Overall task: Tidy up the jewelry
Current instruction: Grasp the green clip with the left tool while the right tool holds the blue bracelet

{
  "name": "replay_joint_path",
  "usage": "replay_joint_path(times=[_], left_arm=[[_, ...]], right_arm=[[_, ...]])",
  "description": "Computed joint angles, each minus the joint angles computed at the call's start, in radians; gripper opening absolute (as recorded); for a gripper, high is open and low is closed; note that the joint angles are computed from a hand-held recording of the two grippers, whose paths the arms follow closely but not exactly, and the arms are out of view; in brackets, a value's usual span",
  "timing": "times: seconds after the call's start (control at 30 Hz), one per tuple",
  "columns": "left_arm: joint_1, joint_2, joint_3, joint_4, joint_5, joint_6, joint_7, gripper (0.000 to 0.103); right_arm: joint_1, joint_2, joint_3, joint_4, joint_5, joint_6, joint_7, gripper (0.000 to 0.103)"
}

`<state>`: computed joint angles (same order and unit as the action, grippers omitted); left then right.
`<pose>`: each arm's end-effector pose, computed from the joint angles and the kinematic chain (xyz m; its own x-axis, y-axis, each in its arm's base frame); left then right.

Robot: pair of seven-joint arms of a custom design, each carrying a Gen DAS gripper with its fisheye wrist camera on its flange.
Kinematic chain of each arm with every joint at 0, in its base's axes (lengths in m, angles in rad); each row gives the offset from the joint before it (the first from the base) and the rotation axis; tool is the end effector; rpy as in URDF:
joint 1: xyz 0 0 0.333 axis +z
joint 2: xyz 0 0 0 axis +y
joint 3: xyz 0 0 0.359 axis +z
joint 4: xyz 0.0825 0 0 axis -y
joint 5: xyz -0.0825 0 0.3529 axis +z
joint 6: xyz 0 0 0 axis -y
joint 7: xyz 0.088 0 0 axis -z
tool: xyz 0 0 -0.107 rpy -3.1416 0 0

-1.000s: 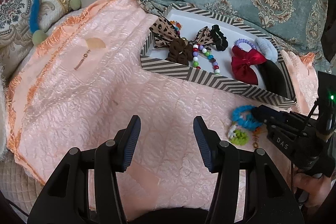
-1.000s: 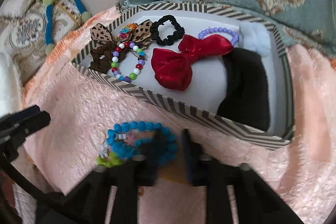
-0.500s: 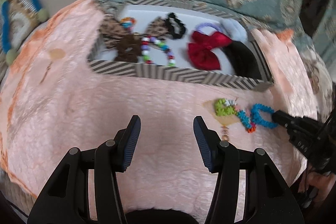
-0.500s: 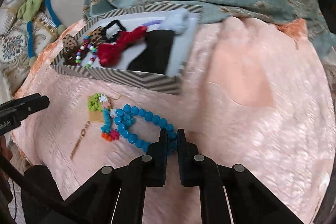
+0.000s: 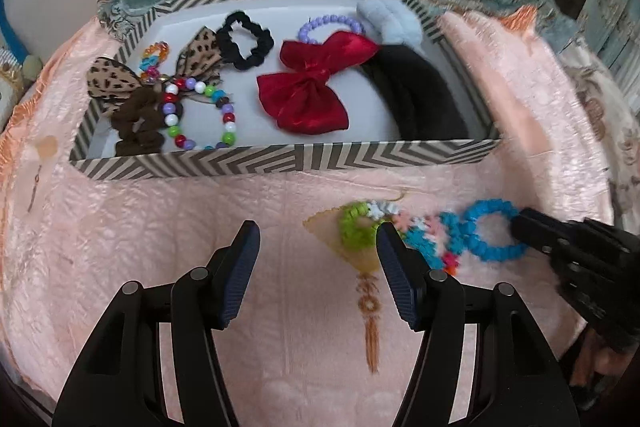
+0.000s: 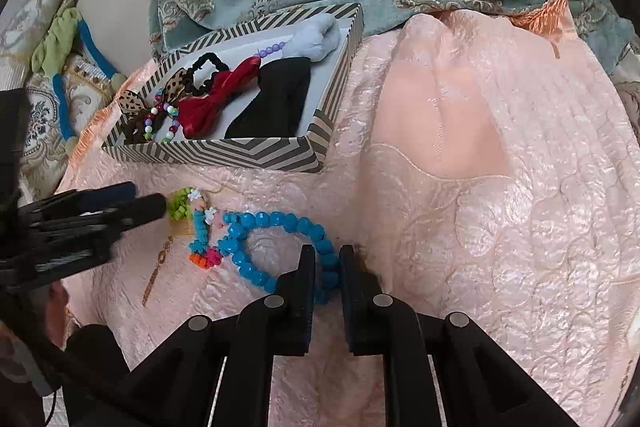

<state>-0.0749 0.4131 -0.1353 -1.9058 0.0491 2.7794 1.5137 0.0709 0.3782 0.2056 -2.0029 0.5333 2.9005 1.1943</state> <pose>0.6478 -0.1294 0.3946 -0.1800 -0.9827 0.0436 -0.8834 0.1420 -0.4466 0.6225 0.1315 0.3846 0.1946 -0.9481 -0.2515 -0.8660 -0.0456 -0.4980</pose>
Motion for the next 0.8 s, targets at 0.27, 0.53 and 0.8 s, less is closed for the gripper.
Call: replay_joint_path(times=[0.27,0.53,0.8], left_arm=[[0.097,0.051,-0.118,0.021,-0.153,0.024,0.145,0.015],[0.119,-0.035,-0.122,-0.051,-0.250,0.048,0.214,0.012],[0.121,-0.143,-0.089,-0.129,-0.319,0.099,0.239,0.012]], right_arm=[[0.004,0.014,0.018,0.004,0.031,0.032,-0.062,0.030],[-0.050,-0.028,0.086,-0.025,0.078,0.072,-0.122,0.008],[-0.037,-0.099,0.103,-0.036,0.187,0.085,-0.228,0.008]])
